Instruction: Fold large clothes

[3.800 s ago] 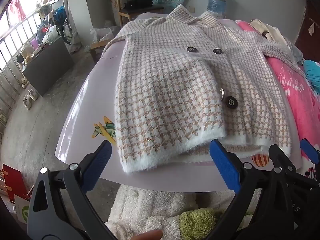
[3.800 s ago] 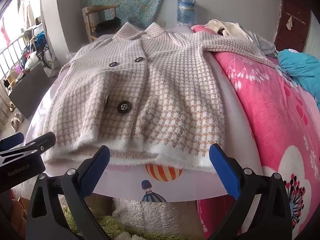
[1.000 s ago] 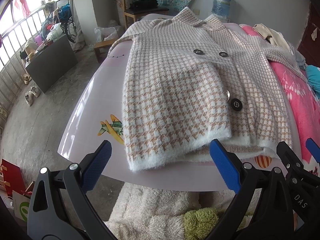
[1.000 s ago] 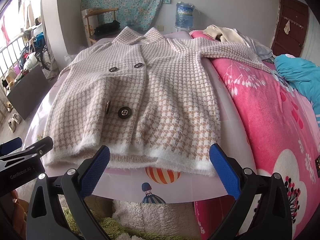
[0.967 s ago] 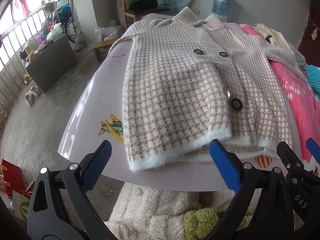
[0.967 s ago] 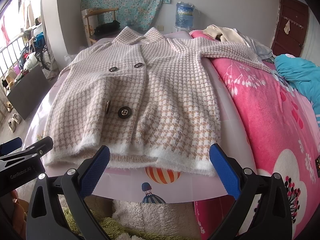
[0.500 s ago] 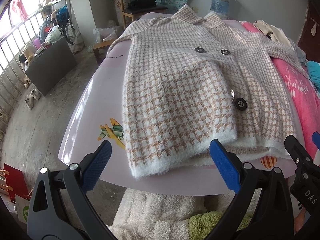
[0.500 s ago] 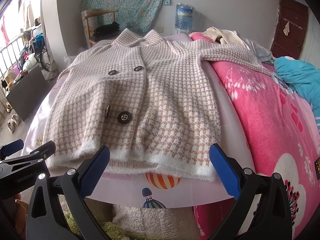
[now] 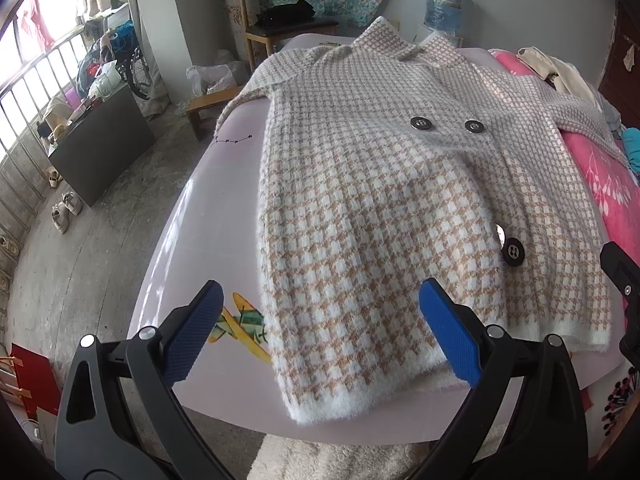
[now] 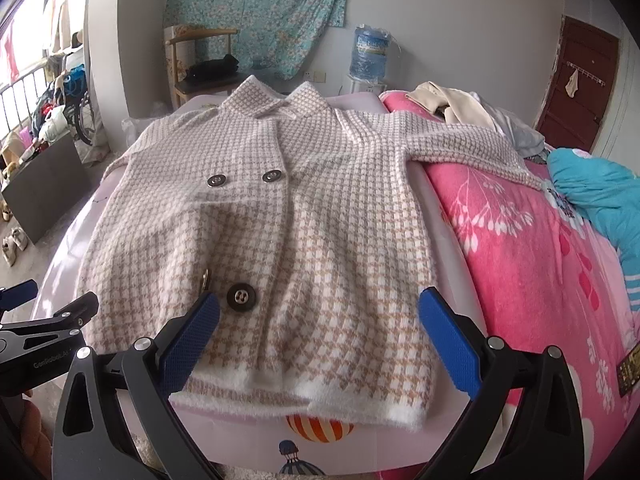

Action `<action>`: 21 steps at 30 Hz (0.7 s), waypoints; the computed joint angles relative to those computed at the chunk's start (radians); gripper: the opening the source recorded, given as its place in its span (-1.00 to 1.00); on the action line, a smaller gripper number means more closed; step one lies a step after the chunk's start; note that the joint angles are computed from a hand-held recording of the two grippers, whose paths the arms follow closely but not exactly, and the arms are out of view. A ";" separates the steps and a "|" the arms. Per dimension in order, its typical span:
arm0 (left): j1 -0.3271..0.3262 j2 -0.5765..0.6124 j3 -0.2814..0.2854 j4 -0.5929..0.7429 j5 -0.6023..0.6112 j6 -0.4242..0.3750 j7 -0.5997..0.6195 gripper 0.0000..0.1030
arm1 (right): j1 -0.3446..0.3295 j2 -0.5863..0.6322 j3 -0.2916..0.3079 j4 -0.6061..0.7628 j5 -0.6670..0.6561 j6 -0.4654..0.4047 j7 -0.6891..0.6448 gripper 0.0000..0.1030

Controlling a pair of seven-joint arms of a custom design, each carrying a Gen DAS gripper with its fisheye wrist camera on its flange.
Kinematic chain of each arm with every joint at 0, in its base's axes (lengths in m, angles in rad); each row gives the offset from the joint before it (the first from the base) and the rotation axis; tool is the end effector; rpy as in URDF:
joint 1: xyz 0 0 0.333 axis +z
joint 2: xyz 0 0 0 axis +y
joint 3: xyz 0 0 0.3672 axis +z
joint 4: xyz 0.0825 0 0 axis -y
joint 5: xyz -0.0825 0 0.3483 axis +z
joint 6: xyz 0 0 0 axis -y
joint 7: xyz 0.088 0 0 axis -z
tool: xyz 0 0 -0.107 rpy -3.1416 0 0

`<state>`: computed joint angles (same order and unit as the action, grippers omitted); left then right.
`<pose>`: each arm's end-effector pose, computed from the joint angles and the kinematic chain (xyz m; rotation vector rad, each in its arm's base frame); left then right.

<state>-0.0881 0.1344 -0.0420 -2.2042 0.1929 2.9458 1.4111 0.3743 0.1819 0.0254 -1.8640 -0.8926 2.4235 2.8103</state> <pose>0.5650 -0.0856 0.4649 -1.7307 2.0034 -0.5908 0.5700 0.2361 0.5276 -1.5949 2.0710 -0.9373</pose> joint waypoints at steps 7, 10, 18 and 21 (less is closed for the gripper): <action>0.115 0.068 -0.106 0.103 -0.312 -0.025 0.300 0.84 | 0.004 0.083 -0.020 0.123 -0.008 0.046 -0.094 0.88; 0.156 0.093 -0.143 0.135 -0.446 0.009 0.432 0.84 | 0.006 0.136 -0.031 0.191 -0.016 0.099 -0.165 0.88; 0.288 0.187 -0.237 0.332 -0.825 -0.135 0.720 0.84 | -0.043 0.335 0.009 0.436 0.252 0.241 -0.510 0.88; 0.364 0.237 -0.282 0.435 -1.027 -0.247 0.820 0.84 | -0.050 0.404 0.025 0.532 0.339 0.238 -0.614 0.88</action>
<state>0.2758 0.3716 -0.3239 -1.7696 -0.8336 2.6990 2.2306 0.3247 0.5858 0.0503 -1.3317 -0.5541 2.6611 2.1961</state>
